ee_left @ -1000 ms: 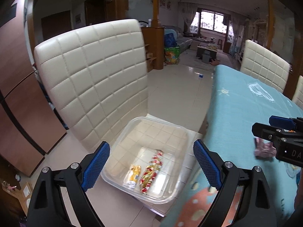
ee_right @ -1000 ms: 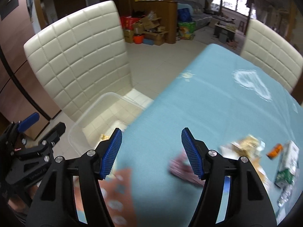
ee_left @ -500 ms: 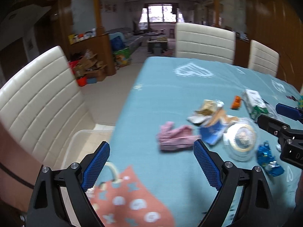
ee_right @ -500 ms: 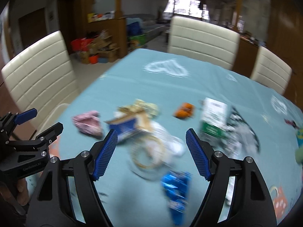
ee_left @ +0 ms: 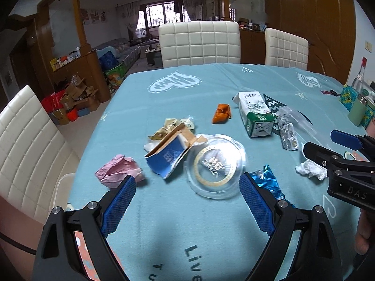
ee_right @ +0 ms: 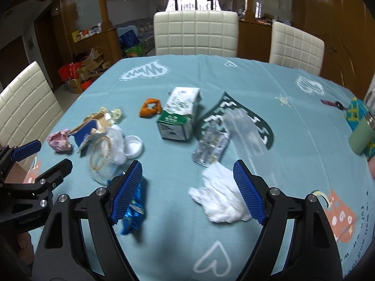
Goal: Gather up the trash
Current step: 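Return both grippers to the table over the remaining trash, then grasp the white tissue with the right gripper while the left grasps the clear lid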
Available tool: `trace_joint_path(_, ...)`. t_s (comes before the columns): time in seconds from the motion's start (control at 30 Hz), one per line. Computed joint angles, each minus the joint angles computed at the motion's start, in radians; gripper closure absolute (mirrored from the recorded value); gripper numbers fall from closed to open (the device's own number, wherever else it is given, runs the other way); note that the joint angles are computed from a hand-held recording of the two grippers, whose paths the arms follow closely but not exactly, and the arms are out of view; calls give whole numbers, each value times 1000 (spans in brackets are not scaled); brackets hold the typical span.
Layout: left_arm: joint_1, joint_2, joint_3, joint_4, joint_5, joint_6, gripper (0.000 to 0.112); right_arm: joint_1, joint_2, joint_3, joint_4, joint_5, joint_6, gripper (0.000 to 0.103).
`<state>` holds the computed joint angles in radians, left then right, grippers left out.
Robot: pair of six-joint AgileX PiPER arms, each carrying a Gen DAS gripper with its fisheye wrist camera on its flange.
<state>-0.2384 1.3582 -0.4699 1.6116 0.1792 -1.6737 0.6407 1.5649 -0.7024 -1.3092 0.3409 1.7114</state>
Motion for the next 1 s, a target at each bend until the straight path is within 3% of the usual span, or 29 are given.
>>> trace_joint_path(0.2,-24,21,-15,-60,38,17,25,-63,-32,86,-126,-26,132,21)
trace_joint_path(0.43,18,61,-27,-116,-16,86,25,-196,-15,117,-193,-116,199,21)
trace_joint_path(0.57,6,89,-24,26,-15,-55,25,-243,7,107,-143,-152,152,21)
trace_joint_path(0.73,19,128,-30,121,-38,-142,25,-214,40,90,-120,-152,124,21)
trace_joint_path(0.9,43,150,-49,65,-66,-77,25,-155,111,50,-133,-114,136,22)
trace_joint_path(0.97,39,161,-56,53,-67,-65,25,-142,139,28,-81,-96,82,32)
trace_joint_path(1.0,36,167,-60,52,-69,-64,25,-142,156,15,-33,-105,23,51)
